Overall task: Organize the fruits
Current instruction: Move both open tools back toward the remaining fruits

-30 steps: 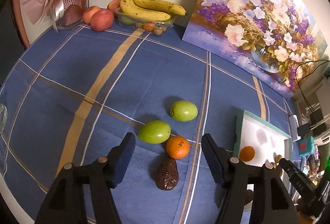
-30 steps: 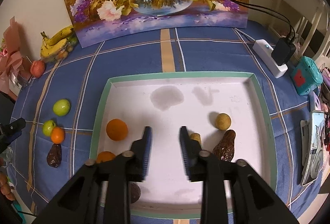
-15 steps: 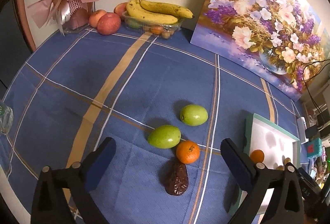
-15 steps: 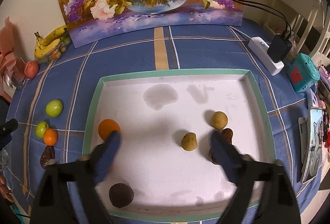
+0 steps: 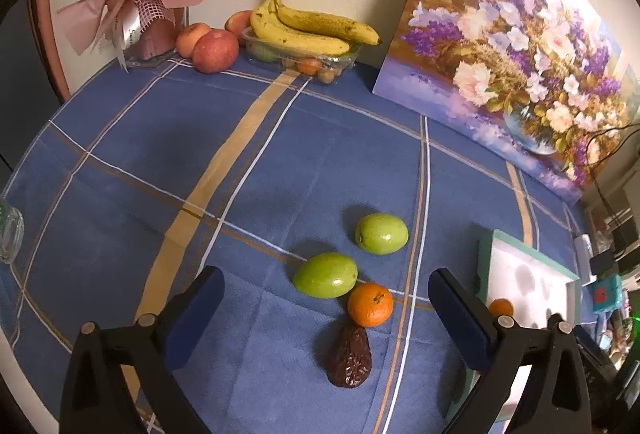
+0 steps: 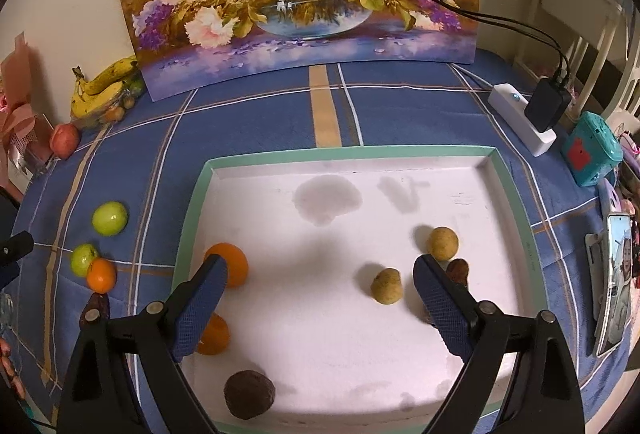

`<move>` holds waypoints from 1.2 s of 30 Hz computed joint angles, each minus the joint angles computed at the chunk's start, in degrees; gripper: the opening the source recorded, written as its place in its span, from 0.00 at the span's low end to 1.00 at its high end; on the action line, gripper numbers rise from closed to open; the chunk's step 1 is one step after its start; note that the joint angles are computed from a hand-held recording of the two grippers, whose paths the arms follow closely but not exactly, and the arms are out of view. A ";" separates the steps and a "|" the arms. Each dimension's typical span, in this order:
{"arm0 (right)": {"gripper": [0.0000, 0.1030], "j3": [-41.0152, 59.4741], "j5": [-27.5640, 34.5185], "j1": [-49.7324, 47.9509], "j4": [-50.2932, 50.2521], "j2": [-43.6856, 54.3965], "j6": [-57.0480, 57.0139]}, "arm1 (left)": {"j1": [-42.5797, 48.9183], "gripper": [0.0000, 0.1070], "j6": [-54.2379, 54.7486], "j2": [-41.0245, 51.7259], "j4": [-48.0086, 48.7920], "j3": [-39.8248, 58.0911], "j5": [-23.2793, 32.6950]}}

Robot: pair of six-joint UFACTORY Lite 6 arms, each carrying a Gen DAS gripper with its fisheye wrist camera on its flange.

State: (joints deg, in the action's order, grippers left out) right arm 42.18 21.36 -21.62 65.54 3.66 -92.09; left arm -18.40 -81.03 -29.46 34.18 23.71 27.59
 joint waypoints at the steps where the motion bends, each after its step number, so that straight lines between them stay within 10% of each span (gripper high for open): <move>1: 0.91 -0.22 0.08 0.14 0.53 -0.12 -0.17 | 0.35 0.96 -0.17 -0.70 0.31 -0.37 -0.37; 10: 0.91 -2.78 -0.17 3.87 4.75 -2.38 -2.00 | 3.57 0.96 -3.61 -9.09 5.28 -4.54 -1.19; 36: 0.84 -6.81 -0.88 18.13 12.20 -6.58 -0.91 | 21.53 0.93 31.77 -12.75 -20.69 -8.12 -6.55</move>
